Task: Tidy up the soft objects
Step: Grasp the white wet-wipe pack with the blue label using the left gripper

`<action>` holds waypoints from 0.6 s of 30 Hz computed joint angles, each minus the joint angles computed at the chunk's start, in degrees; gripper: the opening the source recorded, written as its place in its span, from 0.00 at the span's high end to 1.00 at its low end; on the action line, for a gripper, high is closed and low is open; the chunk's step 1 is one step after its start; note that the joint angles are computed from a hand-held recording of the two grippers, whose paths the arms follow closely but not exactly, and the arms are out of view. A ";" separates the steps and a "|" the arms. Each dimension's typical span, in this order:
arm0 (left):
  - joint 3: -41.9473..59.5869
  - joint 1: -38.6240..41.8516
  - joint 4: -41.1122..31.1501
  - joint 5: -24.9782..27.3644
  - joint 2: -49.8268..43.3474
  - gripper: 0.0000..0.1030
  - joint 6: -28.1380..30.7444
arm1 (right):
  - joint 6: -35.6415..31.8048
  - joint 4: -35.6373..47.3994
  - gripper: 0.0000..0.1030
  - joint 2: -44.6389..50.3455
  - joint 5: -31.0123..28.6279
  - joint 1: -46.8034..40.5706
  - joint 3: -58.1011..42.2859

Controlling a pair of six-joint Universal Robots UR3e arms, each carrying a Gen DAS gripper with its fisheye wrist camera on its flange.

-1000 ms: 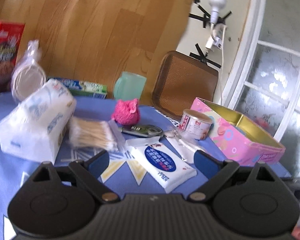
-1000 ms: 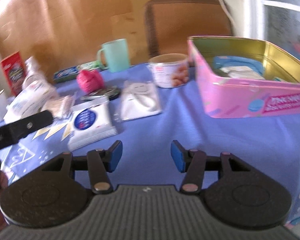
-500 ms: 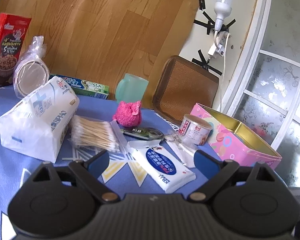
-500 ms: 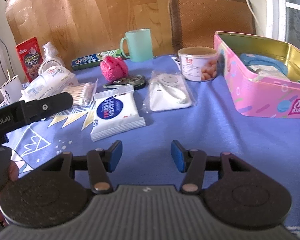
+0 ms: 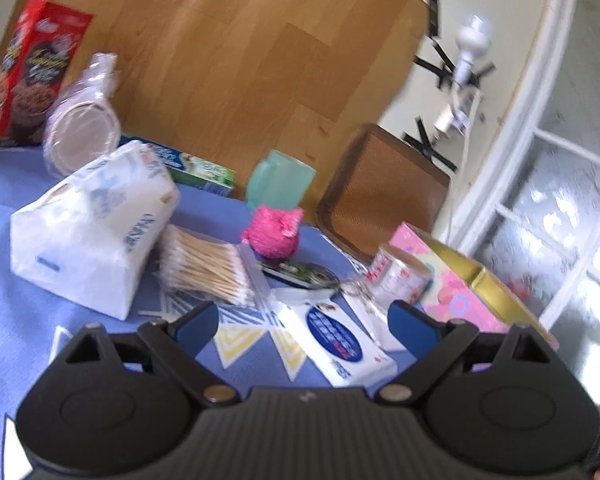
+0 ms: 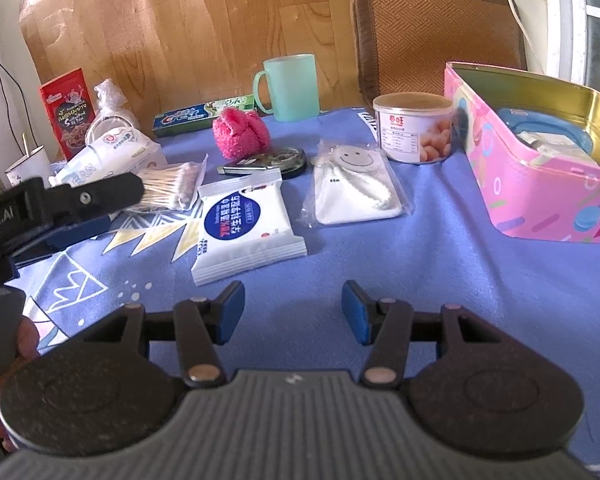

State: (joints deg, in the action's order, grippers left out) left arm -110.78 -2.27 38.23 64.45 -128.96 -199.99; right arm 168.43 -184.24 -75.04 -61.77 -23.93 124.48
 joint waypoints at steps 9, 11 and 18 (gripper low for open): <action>0.98 2.09 -1.68 -0.19 -0.78 0.08 -5.70 | -2.50 -0.57 0.45 2.96 2.61 0.75 -3.27; 1.42 1.90 -2.40 0.05 -0.82 0.08 -5.30 | -3.94 2.10 0.43 4.78 3.00 1.97 -6.93; 2.39 0.93 -5.13 0.79 -0.47 0.08 -3.32 | -8.37 2.13 0.15 12.96 0.16 6.99 -16.23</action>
State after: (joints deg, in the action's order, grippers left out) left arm -108.39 -1.34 33.10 65.24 -129.43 -203.31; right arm 160.06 -182.11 -62.09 -61.61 -16.94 108.25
